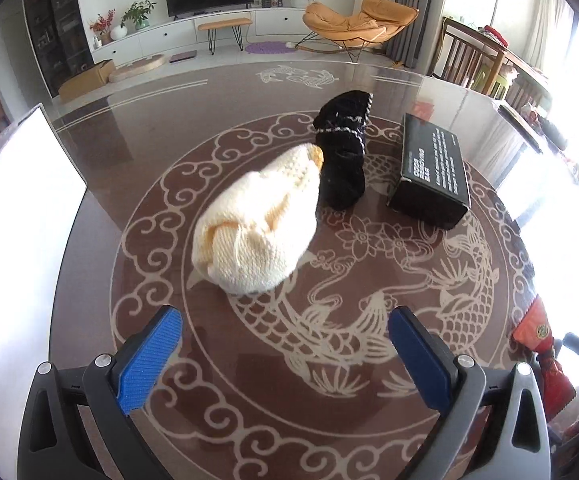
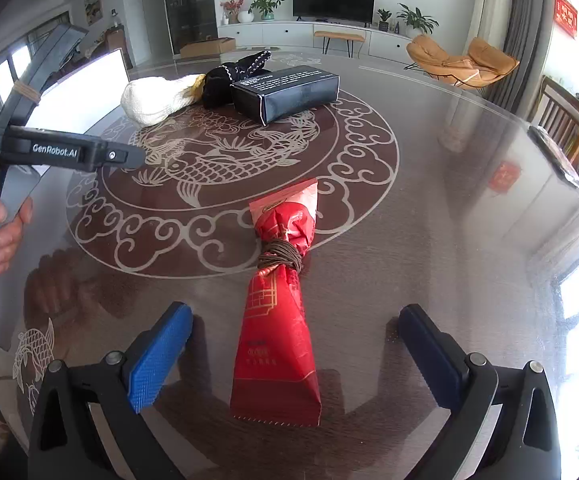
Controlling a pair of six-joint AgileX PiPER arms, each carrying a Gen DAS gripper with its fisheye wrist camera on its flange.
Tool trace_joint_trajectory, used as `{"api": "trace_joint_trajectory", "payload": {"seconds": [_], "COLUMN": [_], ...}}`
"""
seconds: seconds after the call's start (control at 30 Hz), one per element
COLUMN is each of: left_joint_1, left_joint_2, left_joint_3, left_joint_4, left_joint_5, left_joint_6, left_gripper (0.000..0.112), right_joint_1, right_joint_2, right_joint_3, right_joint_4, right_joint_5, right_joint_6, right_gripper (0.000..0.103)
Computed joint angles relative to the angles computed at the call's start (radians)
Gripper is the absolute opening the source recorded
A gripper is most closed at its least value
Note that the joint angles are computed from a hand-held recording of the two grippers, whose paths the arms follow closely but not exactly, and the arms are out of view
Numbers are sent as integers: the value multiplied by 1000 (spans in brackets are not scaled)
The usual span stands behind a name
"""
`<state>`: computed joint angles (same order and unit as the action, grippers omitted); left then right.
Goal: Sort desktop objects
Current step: 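Lower right tool onto the red wrapped package while left tool approaches the cream sock, then grasp the cream knitted sock with left tool and hold it above the table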
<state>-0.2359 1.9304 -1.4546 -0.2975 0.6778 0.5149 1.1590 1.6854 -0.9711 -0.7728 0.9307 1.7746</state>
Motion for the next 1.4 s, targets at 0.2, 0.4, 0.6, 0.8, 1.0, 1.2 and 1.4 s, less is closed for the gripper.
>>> {"api": "trace_joint_trajectory", "payload": {"seconds": [0.2,0.4,0.6,0.8,1.0,1.2,1.4], "left_joint_1": [-51,-62,-28,23,91,120,147], "left_joint_2": [165,192,96,-149,-415,-465,-445], "left_joint_3": [-287,-289,-130,246,606,704,697], "left_joint_4": [92,68,-32,-99,-247,-265,-336], "left_joint_5": [101,57,31,-71,-172,-246,-238], "left_joint_6": [-116,-89,-6,101,346,391,455], "left_gripper": [103,66,40,40,41,87,94], "right_joint_1": [0,0,0,0,0,0,-1], "right_joint_2": [0,0,1,-1,-1,-1,0], "right_joint_3": [0,0,0,5,6,5,6], "right_joint_4": [0,0,-1,-2,-3,-3,-4], "right_joint_5": [0,0,-1,-3,-4,-4,-5], "right_joint_6": [0,0,1,4,5,5,5], "right_gripper": [103,103,103,103,103,103,103]}}
